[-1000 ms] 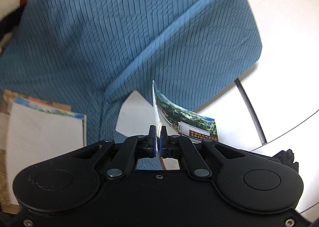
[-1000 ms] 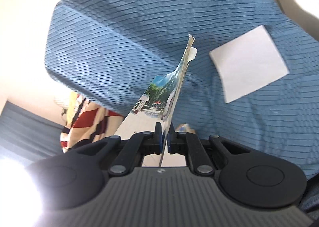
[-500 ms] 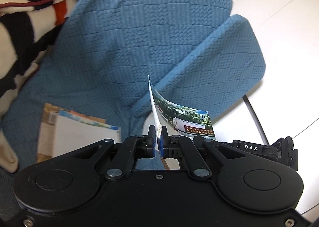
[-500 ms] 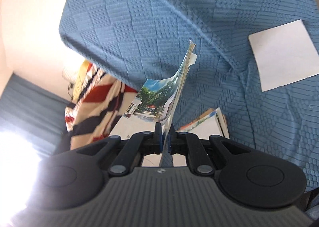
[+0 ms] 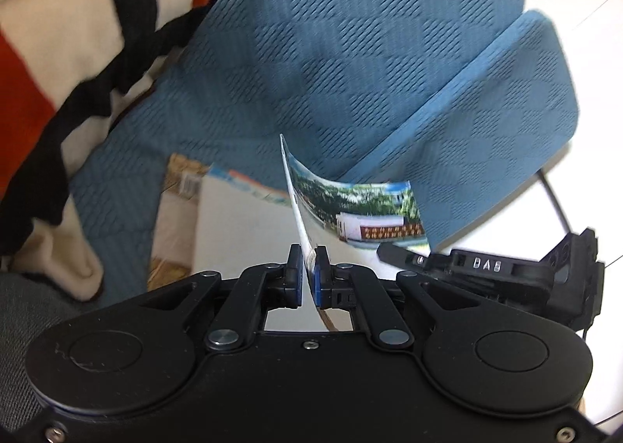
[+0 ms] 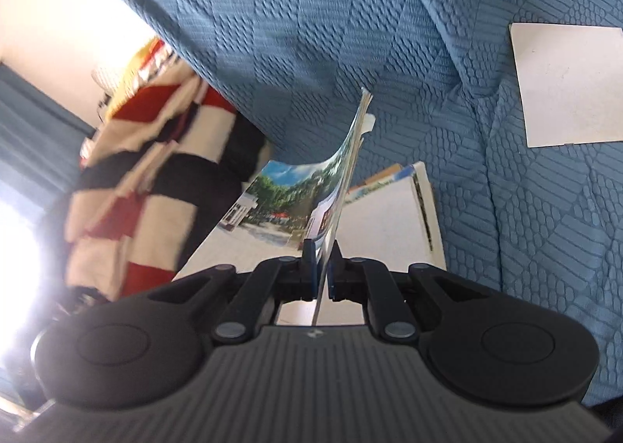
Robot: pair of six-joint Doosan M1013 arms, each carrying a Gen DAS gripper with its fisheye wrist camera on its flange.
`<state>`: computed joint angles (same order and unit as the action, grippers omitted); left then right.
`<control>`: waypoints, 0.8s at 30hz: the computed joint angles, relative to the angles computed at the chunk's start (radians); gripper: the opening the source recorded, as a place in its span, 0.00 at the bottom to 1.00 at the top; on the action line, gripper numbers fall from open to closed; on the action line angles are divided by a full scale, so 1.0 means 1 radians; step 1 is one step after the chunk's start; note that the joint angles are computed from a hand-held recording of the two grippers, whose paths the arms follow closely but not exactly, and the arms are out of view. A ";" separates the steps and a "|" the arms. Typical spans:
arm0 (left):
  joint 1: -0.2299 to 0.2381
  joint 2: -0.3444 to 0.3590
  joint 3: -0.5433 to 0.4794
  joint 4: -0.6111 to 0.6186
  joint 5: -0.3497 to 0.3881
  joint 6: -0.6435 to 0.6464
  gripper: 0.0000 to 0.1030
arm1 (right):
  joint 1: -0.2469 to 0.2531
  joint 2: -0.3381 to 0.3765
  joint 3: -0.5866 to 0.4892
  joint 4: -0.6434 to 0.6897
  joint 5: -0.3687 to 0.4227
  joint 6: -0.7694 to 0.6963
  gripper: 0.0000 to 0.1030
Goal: Organize objects
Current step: 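Carry the postcard paper over and lower it onto the stack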
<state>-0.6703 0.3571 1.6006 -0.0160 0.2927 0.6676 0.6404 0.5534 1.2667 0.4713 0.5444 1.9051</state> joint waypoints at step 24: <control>-0.033 0.070 -0.035 0.114 0.185 -0.134 0.05 | 0.043 0.068 -0.011 -0.308 0.036 0.162 0.13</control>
